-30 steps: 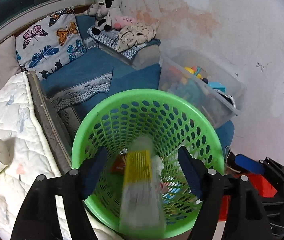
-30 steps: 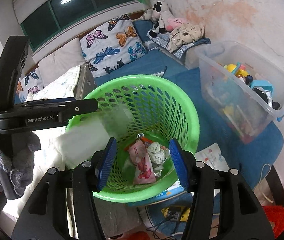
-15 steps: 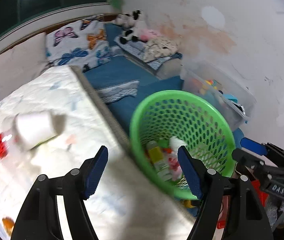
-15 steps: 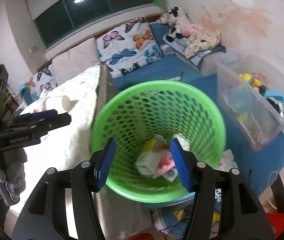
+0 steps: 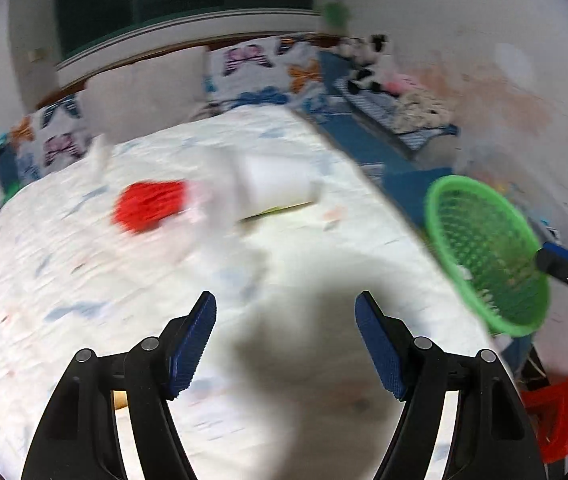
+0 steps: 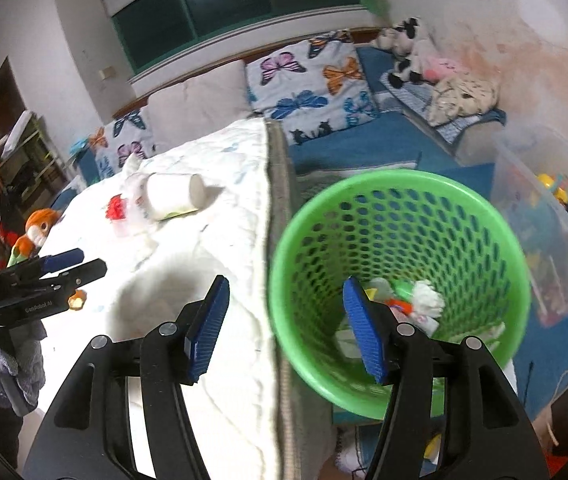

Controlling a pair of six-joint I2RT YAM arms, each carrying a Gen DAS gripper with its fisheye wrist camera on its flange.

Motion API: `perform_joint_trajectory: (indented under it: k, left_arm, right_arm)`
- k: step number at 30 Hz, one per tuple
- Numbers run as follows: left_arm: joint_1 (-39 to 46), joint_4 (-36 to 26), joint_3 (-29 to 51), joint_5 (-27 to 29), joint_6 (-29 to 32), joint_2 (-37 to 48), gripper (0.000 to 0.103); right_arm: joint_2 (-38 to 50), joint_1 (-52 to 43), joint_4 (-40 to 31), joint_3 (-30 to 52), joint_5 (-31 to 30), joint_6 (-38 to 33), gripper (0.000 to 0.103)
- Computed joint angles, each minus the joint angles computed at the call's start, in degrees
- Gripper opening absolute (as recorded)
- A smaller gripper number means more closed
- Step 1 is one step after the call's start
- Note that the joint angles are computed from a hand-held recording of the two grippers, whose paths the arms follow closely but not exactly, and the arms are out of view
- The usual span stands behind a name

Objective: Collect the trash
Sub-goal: 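Move both tools back over the bed toward the remaining cups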

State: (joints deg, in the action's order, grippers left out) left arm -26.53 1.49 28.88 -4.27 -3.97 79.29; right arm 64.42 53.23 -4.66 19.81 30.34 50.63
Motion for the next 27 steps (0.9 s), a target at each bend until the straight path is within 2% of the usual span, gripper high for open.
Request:
perform_joint_trajectory:
  k: [6,11,17,23,27]
  left_arm:
    - [14.16,2.00,-5.31,1.46,6.68,-2.85,0.070]
    - [24.75,4.82,-6.34,5.87,9.93,1.74,0.070]
    - [29.95,7.95,-5.65,9.19,10.74,7.87,0.070]
    - [32.67,8.50,-3.60,12.03,11.24,12.84,0.070]
    - [32.07,9.25,-3.60,13.00,10.78,14.62,0.057]
  right_arm:
    - [9.64,0.93,4.86,5.31,-1.98,-2.48,0.061]
    - [17.41,2.49,6.82,11.07,-3.01,-4.14,0.061]
    - [25.52,3.07,8.50,17.62,-5.53,-6.48,0.061]
    - [32.78,2.69,9.02,24.06,-8.55,-8.77,0.060]
    - [37.20,2.22,9.09,28.23,-10.57,-10.30,0.061]
